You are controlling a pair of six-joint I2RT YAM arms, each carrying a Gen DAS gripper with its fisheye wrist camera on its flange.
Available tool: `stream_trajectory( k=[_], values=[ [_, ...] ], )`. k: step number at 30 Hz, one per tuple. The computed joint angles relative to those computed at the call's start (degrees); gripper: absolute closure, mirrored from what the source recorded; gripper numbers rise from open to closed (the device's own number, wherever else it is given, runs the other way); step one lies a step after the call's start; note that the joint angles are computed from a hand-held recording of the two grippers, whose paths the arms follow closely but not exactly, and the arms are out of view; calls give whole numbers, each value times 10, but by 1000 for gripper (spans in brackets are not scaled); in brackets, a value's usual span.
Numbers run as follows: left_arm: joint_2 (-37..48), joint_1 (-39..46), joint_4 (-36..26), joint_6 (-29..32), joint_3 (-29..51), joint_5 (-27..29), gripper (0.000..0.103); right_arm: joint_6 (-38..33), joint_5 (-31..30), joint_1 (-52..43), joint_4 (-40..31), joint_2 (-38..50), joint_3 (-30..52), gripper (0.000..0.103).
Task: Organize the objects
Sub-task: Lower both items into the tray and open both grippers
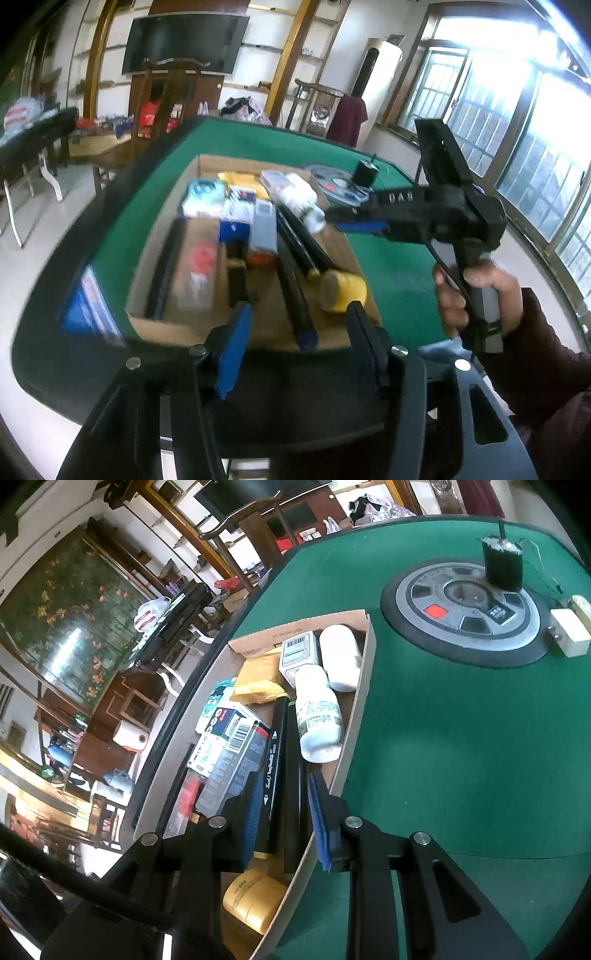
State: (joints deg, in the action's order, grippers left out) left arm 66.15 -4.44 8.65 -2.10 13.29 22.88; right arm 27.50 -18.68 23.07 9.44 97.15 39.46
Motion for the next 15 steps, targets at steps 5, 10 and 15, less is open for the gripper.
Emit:
stream_trajectory(
  k=[5, 10, 15],
  values=[
    [70, -76, 22, -33, 31, -95, 66, 10, 2, 4, 8, -19, -18, 80],
    [132, -111, 10, -41, 70, -140, 90, 13, 9, -13, 15, -55, -46, 80],
    [223, -156, 1, -73, 136, -208, 91, 15, 11, -24, 20, -67, -56, 80]
  ],
)
